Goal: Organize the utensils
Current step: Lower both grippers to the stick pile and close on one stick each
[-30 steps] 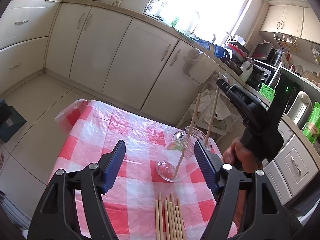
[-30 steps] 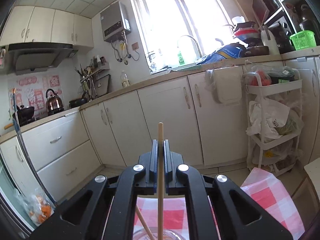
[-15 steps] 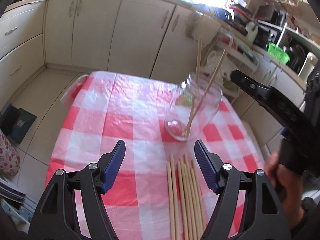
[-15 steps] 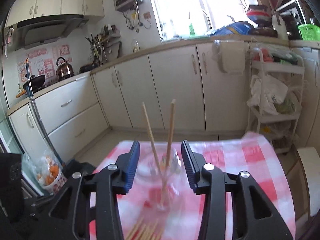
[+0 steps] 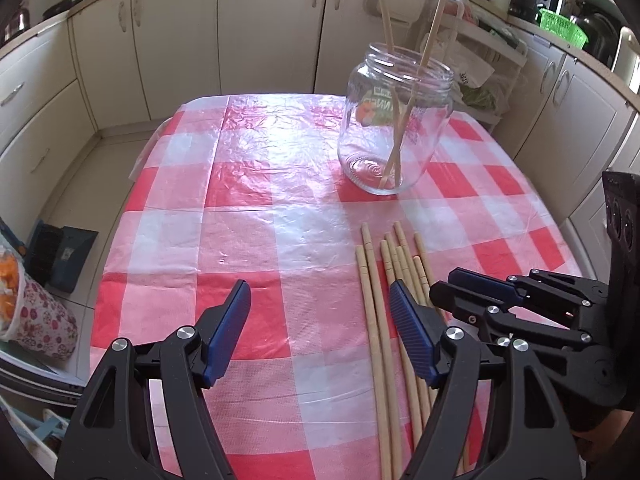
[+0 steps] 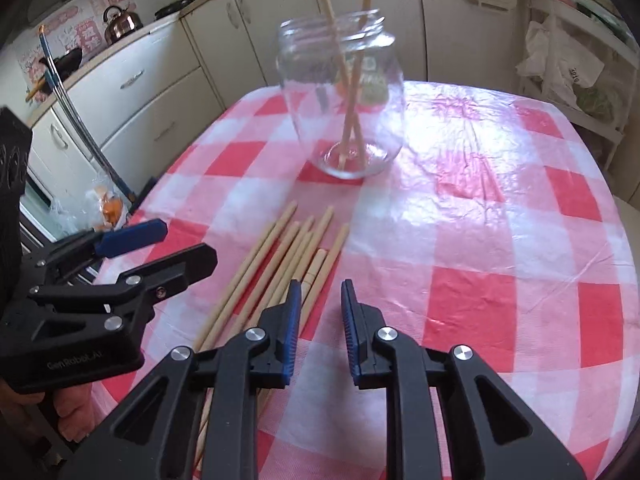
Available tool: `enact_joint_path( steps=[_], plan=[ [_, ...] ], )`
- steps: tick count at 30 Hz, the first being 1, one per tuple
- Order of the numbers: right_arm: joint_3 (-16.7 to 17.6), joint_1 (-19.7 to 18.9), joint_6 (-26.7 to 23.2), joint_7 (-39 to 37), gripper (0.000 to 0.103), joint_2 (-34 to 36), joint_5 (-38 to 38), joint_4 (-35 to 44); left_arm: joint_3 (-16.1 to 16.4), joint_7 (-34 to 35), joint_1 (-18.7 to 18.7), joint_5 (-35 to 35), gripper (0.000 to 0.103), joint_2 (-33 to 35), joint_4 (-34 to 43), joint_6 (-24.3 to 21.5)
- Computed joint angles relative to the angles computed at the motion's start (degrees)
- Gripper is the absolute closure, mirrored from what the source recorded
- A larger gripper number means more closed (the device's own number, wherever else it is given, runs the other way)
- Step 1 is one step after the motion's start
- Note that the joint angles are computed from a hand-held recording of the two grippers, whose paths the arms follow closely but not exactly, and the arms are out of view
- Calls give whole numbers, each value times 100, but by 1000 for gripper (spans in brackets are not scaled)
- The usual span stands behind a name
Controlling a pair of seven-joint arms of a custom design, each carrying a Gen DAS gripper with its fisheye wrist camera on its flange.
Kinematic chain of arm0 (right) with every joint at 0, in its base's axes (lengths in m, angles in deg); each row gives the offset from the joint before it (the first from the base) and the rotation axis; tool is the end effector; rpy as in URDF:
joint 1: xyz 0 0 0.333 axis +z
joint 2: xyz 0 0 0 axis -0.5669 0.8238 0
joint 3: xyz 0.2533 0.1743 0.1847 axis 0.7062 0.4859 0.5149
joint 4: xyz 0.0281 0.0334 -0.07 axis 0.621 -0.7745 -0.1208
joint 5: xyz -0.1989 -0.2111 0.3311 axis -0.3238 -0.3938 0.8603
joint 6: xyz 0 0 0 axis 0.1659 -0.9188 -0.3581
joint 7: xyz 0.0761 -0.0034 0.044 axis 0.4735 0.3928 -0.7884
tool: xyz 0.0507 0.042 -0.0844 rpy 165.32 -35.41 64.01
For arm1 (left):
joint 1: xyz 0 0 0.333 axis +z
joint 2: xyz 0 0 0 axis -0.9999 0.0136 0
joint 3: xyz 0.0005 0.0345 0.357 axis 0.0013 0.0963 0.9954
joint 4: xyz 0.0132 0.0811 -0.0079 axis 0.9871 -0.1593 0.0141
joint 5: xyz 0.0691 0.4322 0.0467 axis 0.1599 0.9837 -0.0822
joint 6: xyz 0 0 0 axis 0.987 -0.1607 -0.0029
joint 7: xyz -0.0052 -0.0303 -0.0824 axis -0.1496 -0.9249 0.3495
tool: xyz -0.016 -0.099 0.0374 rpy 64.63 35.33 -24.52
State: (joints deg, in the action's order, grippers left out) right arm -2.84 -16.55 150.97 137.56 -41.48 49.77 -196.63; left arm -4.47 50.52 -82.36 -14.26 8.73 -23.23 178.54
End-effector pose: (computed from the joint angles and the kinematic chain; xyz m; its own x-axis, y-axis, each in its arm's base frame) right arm 0.6684 0.2643 0.4277 0.3063 -0.9269 -0.2169 -0.8174 -0.1393 -0.5590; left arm 0.6952 -0.0511 0.4353 -0.1366 -0.9845 0.1104 -0.8000 0.0439 -0.5984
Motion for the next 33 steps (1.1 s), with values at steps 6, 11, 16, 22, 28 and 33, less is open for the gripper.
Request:
enact_joint_path(
  steps=[6,11,16,22,28,33],
  plan=[
    [-444,380,-253,485,84,-101,-1235,-41,232,-467,-244,640,35,197,175,-193],
    [-283,151,-384,409,84,-127,-1066,-25,245,-743,-278,968,35,247,204,-174],
    [-357,202,-458,361,86,-105,-1391,28,172,-721,-225,1045,45,240,262,-285],
    [-266,-21,-623,167,86,-147,-1088,24,154,-659,-202,997,45,282,334,-388],
    [-224,-20,-628,49,88,-138,-999,44,212,-821,-372,1491,66,364,451,-456],
    [-254,-76,-1007,65,89,-150,-903,166,154,-585,-339,1312,81,343,482,-600]
  ],
)
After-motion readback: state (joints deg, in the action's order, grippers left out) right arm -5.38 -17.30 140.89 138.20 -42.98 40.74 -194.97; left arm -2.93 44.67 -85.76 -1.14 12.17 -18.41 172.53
